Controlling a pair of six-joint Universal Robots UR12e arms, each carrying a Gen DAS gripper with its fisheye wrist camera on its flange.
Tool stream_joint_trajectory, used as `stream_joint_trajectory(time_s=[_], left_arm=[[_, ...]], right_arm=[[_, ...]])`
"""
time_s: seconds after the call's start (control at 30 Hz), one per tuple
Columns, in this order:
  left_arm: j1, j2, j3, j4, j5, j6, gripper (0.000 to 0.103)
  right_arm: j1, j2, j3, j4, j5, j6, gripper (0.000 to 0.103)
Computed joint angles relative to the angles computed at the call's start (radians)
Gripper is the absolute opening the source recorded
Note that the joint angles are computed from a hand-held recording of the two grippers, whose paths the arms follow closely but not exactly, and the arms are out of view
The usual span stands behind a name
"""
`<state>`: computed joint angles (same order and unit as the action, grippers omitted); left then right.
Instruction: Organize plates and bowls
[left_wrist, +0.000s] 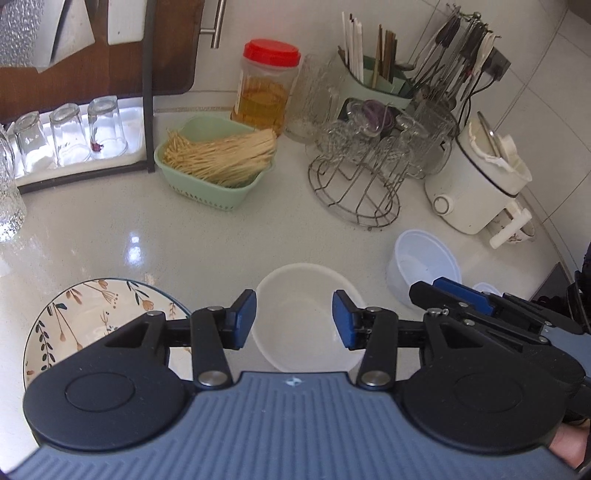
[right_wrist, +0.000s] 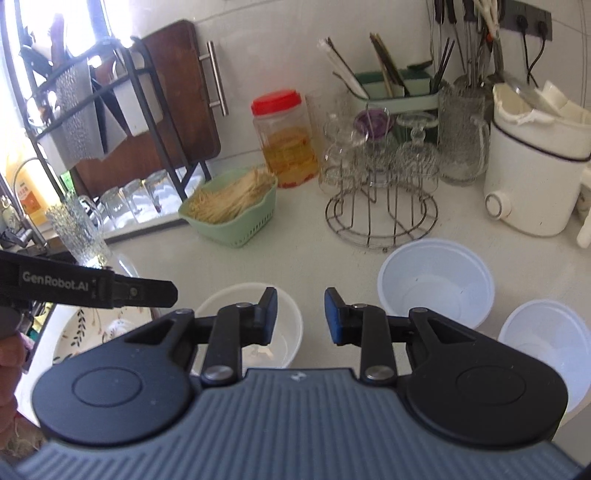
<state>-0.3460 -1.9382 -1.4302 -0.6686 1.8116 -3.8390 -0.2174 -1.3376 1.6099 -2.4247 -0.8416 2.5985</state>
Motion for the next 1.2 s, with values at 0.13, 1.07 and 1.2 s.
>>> stream_joint_trajectory(time_s=[0.13, 1.07, 1.2], left_arm=[[-0.012, 0.004, 0.003, 0.023, 0.015, -0.002, 0.051], [-0.082, -0.004, 0.058, 0.005, -0.004, 0.048, 0.051], [-0.087, -0.009, 0.067, -0.014, -0.024, 0.051, 0.051]], right_arm=[[-0.015, -0.012, 0.002, -0.013, 0.018, 0.014, 0.031], [-0.103, -0.11, 0.083, -0.053, -0.005, 0.104, 0.031], [-0.112, -0.118, 0.088, -0.041, -0.02, 0.103, 0.031]])
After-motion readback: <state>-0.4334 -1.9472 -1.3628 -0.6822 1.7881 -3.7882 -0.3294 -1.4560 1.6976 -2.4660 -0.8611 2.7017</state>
